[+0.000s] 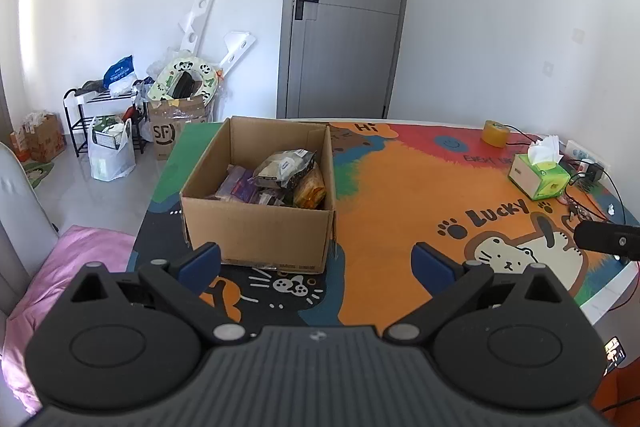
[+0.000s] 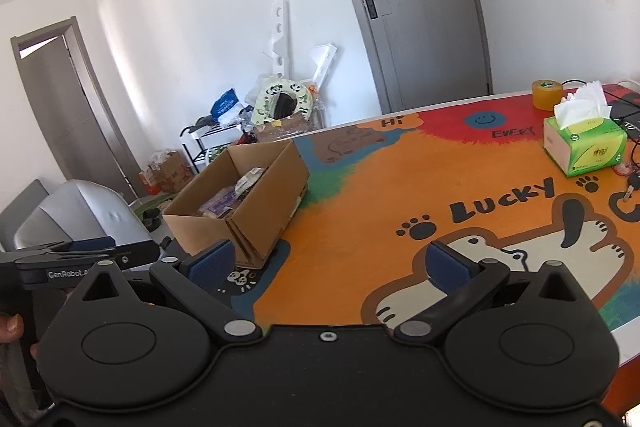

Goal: Organize snacks

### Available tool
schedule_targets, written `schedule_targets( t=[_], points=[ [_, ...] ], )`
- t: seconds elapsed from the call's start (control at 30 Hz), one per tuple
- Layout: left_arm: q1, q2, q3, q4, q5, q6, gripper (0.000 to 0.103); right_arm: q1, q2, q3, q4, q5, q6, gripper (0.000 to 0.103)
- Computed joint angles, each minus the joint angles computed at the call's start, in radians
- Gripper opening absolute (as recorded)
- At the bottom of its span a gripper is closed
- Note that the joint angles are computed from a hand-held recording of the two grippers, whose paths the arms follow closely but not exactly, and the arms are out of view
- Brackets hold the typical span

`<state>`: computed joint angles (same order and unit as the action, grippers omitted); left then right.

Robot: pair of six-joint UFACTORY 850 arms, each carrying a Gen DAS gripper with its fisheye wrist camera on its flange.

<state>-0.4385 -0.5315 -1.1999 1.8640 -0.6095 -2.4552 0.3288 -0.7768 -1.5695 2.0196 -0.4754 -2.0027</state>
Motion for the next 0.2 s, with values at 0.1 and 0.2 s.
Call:
schedule_targets(
  t=[0.1, 0.2],
  points=[
    [0.000, 0.001, 0.004, 0.010, 0.003, -0.011, 0.101, 0.002, -0.001, -0.001, -0.002, 0.005, 0.005, 0.103],
    [0.001, 0.002, 0.004, 0.015, 0.009, -0.010, 0.101, 0.002, -0.003, -0.005, -0.001, 0.009, -0.001, 0.103]
  ],
)
